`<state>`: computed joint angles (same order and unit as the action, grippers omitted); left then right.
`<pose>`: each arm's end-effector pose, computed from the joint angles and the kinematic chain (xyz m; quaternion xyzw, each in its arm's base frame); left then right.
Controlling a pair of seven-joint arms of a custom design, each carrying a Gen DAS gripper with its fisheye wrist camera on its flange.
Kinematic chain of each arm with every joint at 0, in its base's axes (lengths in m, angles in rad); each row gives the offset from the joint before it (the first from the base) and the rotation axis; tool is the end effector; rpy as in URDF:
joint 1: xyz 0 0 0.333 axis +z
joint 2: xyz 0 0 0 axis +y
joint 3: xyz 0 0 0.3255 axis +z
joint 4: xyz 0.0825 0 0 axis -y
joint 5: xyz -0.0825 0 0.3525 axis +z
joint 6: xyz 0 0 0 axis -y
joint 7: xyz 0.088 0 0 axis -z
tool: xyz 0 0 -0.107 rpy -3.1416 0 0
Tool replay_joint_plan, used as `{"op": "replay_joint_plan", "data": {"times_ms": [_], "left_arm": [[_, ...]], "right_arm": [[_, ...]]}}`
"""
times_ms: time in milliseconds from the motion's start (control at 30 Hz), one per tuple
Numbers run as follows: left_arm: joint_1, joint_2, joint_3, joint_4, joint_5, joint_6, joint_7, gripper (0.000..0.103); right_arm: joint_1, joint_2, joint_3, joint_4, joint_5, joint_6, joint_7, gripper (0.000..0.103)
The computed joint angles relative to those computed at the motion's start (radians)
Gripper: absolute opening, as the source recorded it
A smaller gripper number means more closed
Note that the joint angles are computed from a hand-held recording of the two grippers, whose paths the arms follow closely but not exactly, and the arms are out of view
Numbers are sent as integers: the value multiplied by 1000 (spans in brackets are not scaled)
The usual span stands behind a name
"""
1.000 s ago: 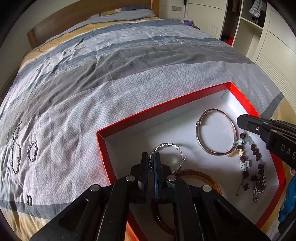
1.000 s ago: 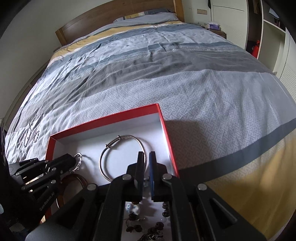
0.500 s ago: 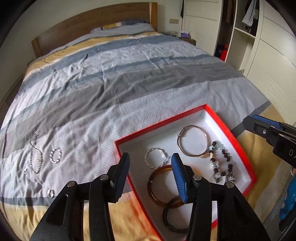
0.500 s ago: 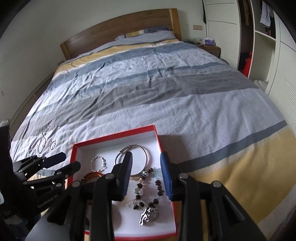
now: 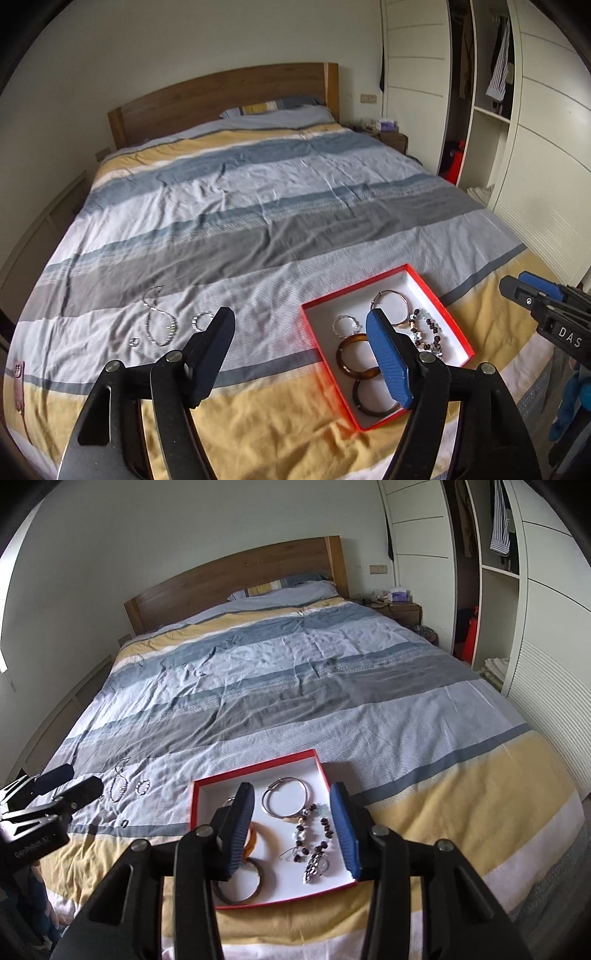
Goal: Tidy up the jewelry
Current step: 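Withdraw both open tools from the red box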
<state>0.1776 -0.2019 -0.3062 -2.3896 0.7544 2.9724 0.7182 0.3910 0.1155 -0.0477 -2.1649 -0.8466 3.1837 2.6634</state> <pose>0.4688 -0.1153 0.4955 -0.6481 0.6438 -0.2622 0.3112 0.5026 0.2541 0.4587 -0.6739 0.6007 -0.1922 0.3849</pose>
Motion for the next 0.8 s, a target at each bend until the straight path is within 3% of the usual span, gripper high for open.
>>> {"op": "replay_joint_plan", "data": {"times_ms": [100,300,467,600,800], "left_arm": [[1,-110,17,-70,-38,4,28,74],[9,-329,53,-197,-158,14,118,78],[15,-479,84,-281,-234,10,175,80],[7,-587,123,-349,-305,-15,217,80],[55,-721,138,-427,-385,-45,262,80]], "right_arm": [[34,-57,-27,-16,-168,-21,169,41],[-17,-188,53,-58,-395,-73,391,42],[-84,-288,133,-105,-476,-76,491,48],[-122,-353,189,-148,-471,-64,497,48],[-196,-410,276,-179,-475,-32,532,49]]}}
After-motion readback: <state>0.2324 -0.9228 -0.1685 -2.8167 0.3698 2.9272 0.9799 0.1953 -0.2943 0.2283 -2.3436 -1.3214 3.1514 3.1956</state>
